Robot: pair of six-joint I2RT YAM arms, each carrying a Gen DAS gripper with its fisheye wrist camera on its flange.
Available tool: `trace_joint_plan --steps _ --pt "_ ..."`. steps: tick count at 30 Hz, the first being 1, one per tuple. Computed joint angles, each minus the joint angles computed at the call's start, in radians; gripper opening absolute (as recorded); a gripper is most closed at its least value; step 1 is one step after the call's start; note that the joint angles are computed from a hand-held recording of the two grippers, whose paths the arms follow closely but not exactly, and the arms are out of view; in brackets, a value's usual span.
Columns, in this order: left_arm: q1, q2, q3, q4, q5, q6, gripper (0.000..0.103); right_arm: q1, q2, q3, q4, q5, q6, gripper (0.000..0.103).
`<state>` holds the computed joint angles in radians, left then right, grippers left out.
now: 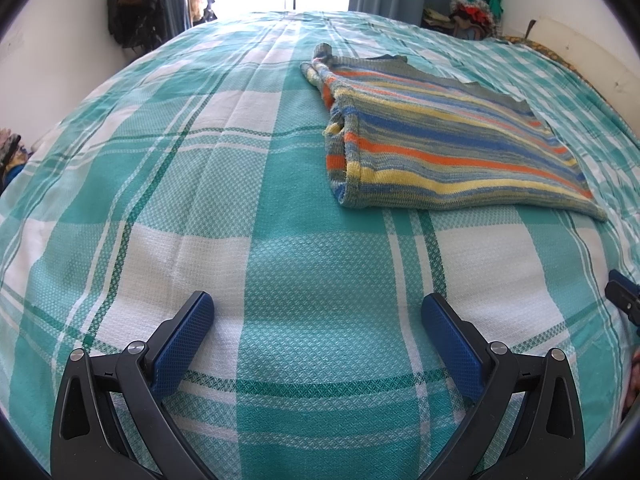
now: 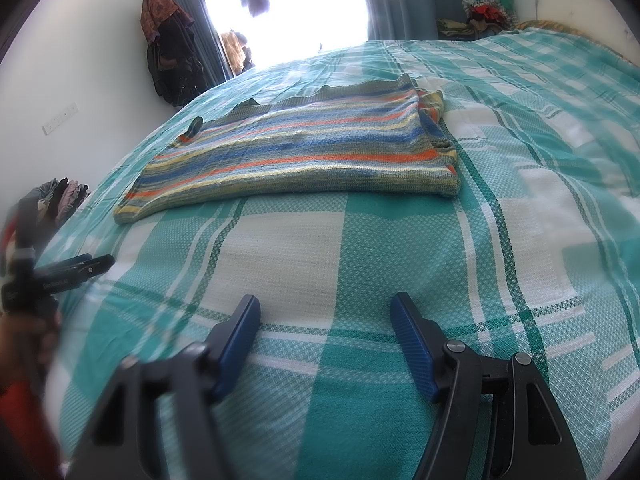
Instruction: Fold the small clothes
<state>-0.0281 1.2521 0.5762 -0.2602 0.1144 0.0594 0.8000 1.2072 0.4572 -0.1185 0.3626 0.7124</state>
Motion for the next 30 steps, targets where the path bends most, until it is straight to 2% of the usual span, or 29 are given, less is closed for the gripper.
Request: trace_joint_plan --steps 5,8,11,12,15,17,20,22,25,26,28,30 --pt "0.016 -0.003 0.002 -0.006 0.025 0.003 0.102 0.001 0.001 0.002 -0.002 0.000 -0.001 0.069" --pt "0.006 -0.013 0.009 -0.027 0.008 0.003 0.102 0.001 -0.001 0.000 0.002 -0.004 -0.001 0.069" --pt "-0.036 -0.073 0.034 -0.130 -0.047 -0.013 0.101 -0.007 -0.015 0.000 -0.006 -0.024 -0.008 0.070" --pt "-0.055 -0.118 0.037 -0.172 -0.040 -0.016 0.101 -0.009 -0.025 0.009 -0.026 -0.033 -0.010 0.070" --pt "-0.195 -0.301 0.032 -0.256 -0.021 -0.023 0.101 -0.032 -0.113 0.014 -0.106 -0.075 -0.012 0.070" --pt "-0.379 -0.318 0.070 -0.268 -0.067 -0.026 0.101 -0.073 -0.203 0.000 -0.151 -0.108 -0.014 0.070" --pt "-0.641 -0.143 0.193 -0.204 -0.130 -0.035 0.101 -0.254 -0.321 0.011 -0.205 -0.211 -0.106 0.070" --pt "-0.728 0.033 0.299 -0.130 -0.126 -0.037 0.101 -0.479 -0.322 0.050 -0.206 -0.380 -0.194 0.070" --pt "-0.813 0.327 0.518 -0.072 -0.131 -0.026 0.100 -0.765 -0.125 0.199 -0.207 -0.615 -0.336 0.070" --pt "-0.828 0.420 0.598 -0.072 -0.129 -0.024 0.098 -0.828 -0.036 0.260 -0.206 -0.680 -0.374 0.070" --pt "-0.851 0.589 0.760 -0.109 -0.132 -0.031 0.087 -0.912 0.150 0.395 -0.206 -0.784 -0.423 0.070" --pt "-0.859 0.716 0.884 -0.147 -0.144 -0.040 0.084 -0.956 0.338 0.549 -0.241 -0.876 -0.450 0.070"
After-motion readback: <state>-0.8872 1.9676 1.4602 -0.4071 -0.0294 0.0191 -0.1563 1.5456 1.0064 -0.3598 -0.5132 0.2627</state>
